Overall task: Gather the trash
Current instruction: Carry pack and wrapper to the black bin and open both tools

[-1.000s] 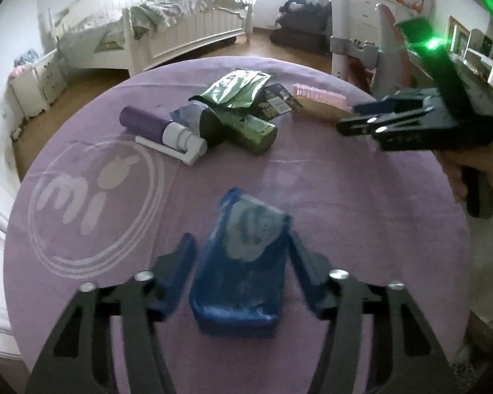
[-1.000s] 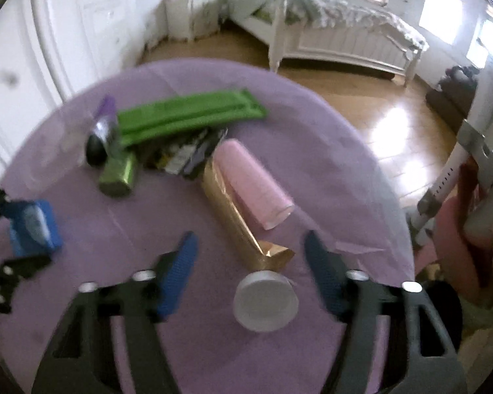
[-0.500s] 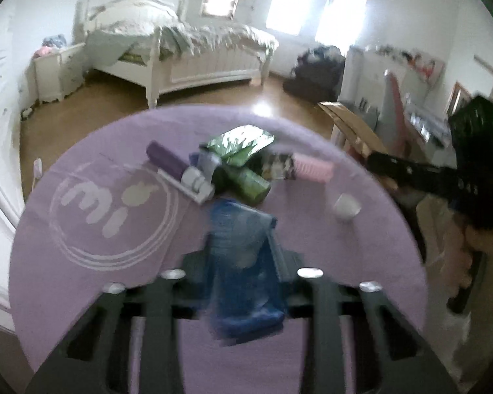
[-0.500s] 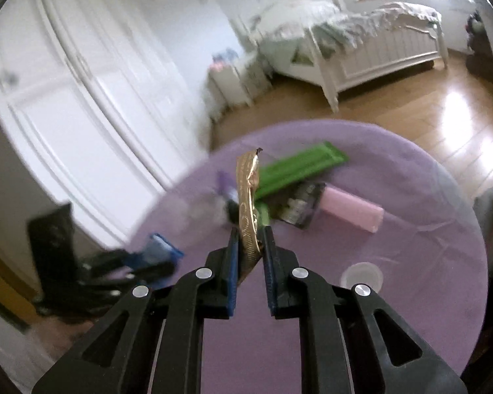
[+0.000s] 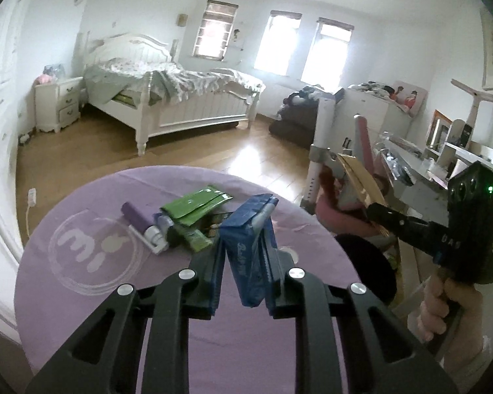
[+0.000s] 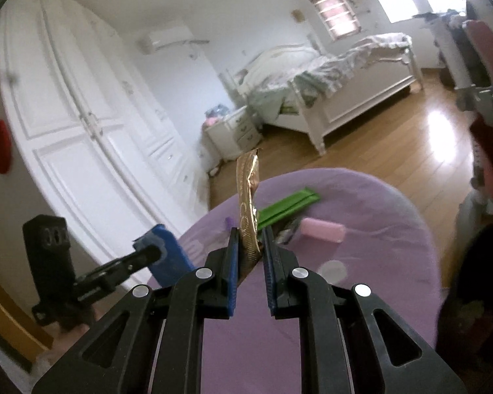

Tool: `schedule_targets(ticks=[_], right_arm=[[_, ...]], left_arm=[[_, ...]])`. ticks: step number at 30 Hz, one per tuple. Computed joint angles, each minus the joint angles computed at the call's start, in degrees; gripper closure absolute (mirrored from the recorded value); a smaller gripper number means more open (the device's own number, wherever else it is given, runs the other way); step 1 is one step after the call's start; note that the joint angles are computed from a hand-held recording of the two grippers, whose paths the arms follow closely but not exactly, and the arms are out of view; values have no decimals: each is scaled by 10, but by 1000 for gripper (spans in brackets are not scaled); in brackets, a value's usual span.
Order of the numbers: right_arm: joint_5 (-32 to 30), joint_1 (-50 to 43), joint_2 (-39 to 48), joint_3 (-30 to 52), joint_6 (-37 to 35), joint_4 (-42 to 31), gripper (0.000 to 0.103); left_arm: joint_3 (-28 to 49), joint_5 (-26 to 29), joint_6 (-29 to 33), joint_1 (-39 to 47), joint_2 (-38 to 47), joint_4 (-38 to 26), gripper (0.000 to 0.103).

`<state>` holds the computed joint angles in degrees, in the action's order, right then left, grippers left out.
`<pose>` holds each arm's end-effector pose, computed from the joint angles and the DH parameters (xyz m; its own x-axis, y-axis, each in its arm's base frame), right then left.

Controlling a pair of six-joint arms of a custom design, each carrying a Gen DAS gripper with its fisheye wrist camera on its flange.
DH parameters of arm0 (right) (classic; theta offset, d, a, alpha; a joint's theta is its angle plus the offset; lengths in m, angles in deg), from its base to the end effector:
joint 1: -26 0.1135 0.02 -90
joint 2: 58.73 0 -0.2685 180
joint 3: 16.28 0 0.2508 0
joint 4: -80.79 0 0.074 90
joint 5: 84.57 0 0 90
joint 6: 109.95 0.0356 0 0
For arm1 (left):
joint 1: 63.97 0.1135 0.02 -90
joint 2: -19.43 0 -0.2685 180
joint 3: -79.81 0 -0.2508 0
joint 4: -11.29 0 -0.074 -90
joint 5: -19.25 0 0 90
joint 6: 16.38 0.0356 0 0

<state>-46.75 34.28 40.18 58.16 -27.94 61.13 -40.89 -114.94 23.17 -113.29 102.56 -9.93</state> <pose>0.3509 0.0795 0.2081 -0.5921 -0.1723 -0.7872 -0.7389 0.5061 0.4449 0.2063 -0.2019 0.2083 -0.4655 -0.3066 -0.8302 -0.2139 0.9492 -0.2306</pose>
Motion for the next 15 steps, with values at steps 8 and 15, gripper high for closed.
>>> schedule_targets(ticks=[8, 15], right_arm=[[-35, -98, -11, -2, 12, 12, 88], [-57, -182, 18, 34, 21, 13, 88]], left_arm=[[115, 27, 74, 0, 96, 24, 82], [238, 67, 139, 9, 197, 48, 82]])
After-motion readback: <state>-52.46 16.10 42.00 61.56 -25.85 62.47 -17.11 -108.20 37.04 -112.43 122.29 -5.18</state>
